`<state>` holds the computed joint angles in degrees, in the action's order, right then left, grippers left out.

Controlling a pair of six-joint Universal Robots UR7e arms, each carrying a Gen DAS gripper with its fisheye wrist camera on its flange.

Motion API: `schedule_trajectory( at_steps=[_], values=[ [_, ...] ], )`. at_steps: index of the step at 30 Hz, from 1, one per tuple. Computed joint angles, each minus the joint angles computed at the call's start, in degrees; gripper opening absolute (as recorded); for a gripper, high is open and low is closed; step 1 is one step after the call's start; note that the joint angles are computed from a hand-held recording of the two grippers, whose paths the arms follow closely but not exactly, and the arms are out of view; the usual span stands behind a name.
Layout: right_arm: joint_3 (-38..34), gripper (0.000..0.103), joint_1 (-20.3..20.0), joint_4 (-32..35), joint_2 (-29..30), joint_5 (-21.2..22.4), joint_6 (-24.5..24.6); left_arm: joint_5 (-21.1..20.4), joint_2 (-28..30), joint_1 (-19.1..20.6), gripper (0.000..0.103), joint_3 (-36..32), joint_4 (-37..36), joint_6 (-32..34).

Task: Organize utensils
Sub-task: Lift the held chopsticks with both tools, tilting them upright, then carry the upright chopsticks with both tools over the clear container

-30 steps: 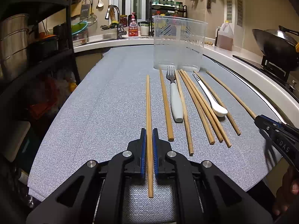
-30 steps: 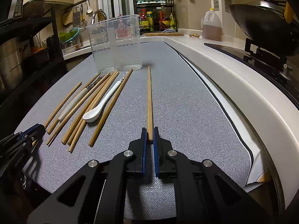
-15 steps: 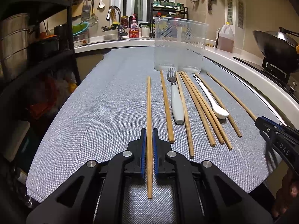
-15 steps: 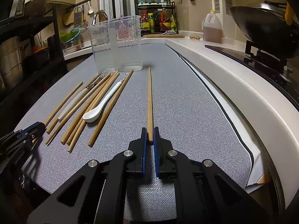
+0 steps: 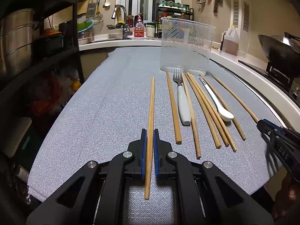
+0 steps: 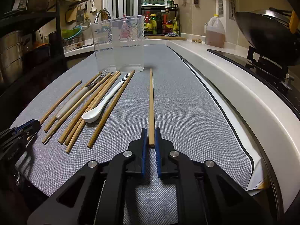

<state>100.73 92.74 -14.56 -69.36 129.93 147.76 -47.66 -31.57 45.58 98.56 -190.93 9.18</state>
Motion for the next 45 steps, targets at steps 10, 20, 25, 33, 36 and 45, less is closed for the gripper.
schedule_trajectory(
  at_steps=[10,20,25,33,36,45],
  values=[
    [0.1,0.008,0.0,-0.1,-0.1,-0.1,-0.1,0.5,0.4,-0.3,0.007,-0.2,-0.3,1.2],
    [0.4,0.007,0.1,-1.0,0.0,0.1,-1.0,0.3,0.6,-0.5,0.007,-0.3,-0.1,2.0],
    [0.4,0.007,0.1,-1.3,0.1,0.2,-1.4,0.2,0.7,-0.6,0.007,-0.3,0.0,2.0],
    [1.3,0.006,0.4,-2.6,-1.0,0.0,-0.7,0.2,0.7,-1.2,0.007,-0.2,-1.5,3.0],
    [2.5,0.006,1.0,-4.9,-2.3,-0.4,-1.5,0.0,0.5,-1.7,0.007,0.4,-4.6,4.9],
    [3.6,0.006,3.8,-8.1,-4.2,-1.2,-5.3,-1.4,-1.3,-2.9,0.007,1.3,-8.6,6.9]
  ],
)
